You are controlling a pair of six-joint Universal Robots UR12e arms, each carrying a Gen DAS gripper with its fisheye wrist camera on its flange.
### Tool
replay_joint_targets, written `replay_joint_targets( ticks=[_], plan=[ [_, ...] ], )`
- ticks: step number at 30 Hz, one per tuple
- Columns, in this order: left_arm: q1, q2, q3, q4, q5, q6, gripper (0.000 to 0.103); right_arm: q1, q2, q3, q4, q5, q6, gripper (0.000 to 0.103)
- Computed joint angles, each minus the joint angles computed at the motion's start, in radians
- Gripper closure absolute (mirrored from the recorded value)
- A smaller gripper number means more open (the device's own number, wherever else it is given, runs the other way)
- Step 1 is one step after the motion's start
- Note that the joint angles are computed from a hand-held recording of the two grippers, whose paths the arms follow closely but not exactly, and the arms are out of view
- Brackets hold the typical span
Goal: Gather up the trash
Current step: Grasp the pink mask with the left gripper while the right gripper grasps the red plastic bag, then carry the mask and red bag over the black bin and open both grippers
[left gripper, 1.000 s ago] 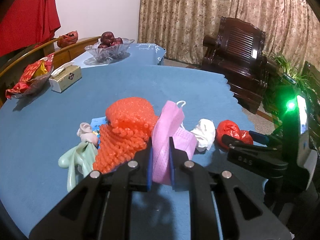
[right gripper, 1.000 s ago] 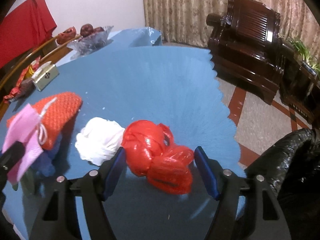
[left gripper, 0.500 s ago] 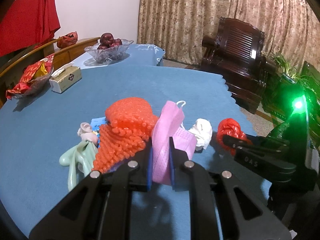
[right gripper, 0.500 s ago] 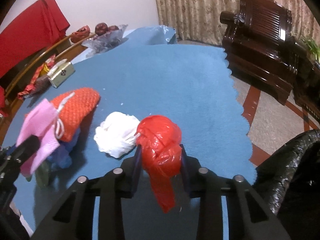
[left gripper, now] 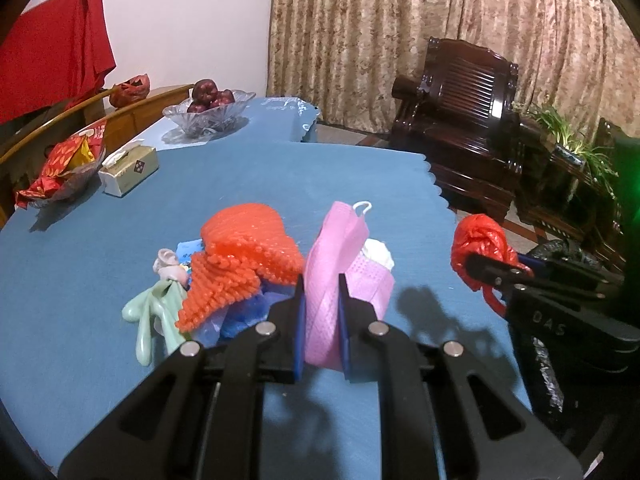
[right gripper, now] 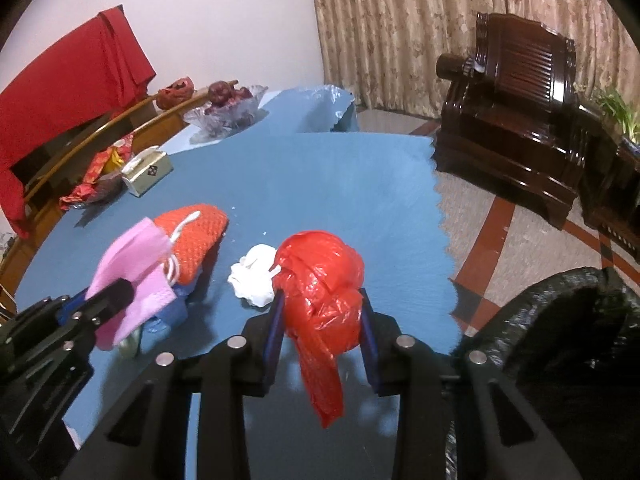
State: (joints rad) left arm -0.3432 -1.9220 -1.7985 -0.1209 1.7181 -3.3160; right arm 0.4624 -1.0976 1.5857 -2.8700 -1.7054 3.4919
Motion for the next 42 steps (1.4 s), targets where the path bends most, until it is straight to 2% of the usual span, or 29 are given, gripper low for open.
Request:
replay_joint_targets(
  ticks=[12, 24, 34, 42],
  plan=[
    [-0.039, 0.038, -0.015, 0.004, -0.014, 0.013, 0.090, 0.000, -0.107, 0.109, -0.076, -0.039, 0.002, 0.069],
    [-0.091, 0.054, -0.013, 0.025, -0.036, 0.044, 0.090, 0.005, -0.202, 0.214, -0.103, -0.114, 0.020, 0.069],
    [-0.135, 0.041, 0.007, 0.033, -0.108, 0.094, 0.090, -0.013, -0.293, 0.323, -0.096, -0.218, 0.078, 0.069],
    [-0.173, 0.003, 0.050, 0.028, -0.169, 0.145, 0.090, -0.039, -0.352, 0.397, -0.059, -0.280, 0.145, 0.069]
  ],
)
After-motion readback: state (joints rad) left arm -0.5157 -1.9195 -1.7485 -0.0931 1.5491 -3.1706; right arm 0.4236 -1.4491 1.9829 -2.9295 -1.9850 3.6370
